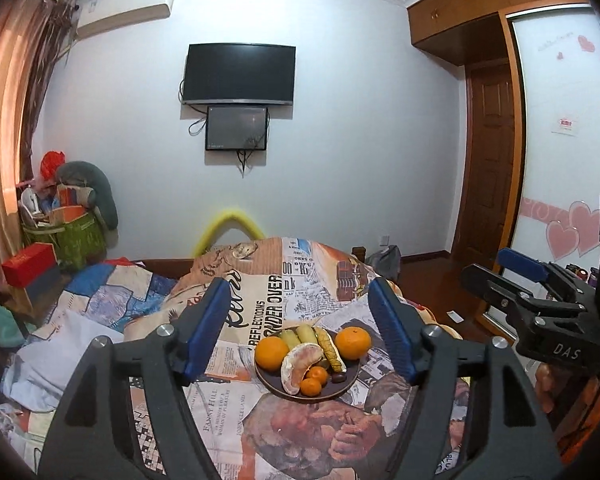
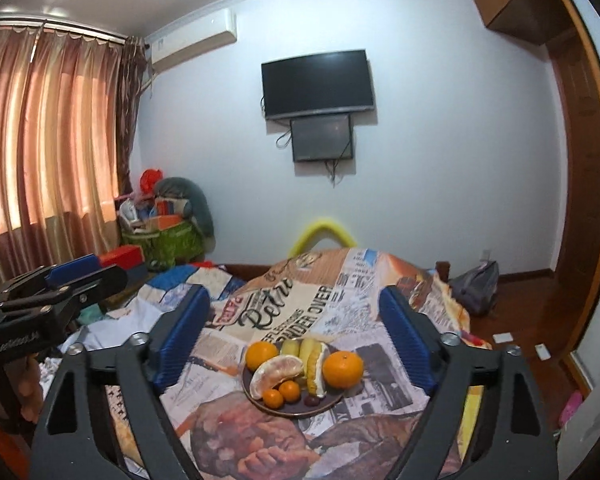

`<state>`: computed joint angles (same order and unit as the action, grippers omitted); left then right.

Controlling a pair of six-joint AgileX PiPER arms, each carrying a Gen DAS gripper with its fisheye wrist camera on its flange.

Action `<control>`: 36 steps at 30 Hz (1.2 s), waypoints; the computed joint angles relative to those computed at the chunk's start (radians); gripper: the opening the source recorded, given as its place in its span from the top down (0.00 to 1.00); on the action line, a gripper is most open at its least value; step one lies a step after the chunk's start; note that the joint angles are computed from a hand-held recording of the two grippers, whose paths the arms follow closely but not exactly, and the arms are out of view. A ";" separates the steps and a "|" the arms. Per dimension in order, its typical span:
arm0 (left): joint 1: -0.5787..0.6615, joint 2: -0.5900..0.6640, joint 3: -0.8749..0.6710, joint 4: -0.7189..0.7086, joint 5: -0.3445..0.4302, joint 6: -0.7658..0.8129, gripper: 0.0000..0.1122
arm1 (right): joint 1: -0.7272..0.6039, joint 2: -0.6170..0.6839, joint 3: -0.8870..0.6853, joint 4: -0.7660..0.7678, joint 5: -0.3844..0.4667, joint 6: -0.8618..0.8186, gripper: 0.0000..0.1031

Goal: Organize fruits

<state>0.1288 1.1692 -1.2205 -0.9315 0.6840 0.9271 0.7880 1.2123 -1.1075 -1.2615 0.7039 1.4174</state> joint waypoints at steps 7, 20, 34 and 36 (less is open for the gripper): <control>0.021 -0.064 0.056 -0.038 -0.021 0.029 0.16 | 0.071 0.002 0.017 -0.087 0.096 0.078 0.00; 0.005 -0.095 0.084 -0.035 -0.047 0.036 0.09 | 0.113 -0.025 0.046 -0.090 0.155 0.092 0.00; 0.010 -0.092 0.085 -0.049 -0.028 0.045 0.09 | 0.125 -0.038 0.059 -0.091 0.177 0.101 0.00; 0.011 -0.093 0.085 -0.051 -0.029 0.047 0.09 | 0.126 -0.041 0.059 -0.089 0.177 0.101 0.00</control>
<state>0.1395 1.0766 -1.1354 -0.9821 0.6553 0.9739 0.9141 1.1708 -1.0480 -1.3502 0.8809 1.5183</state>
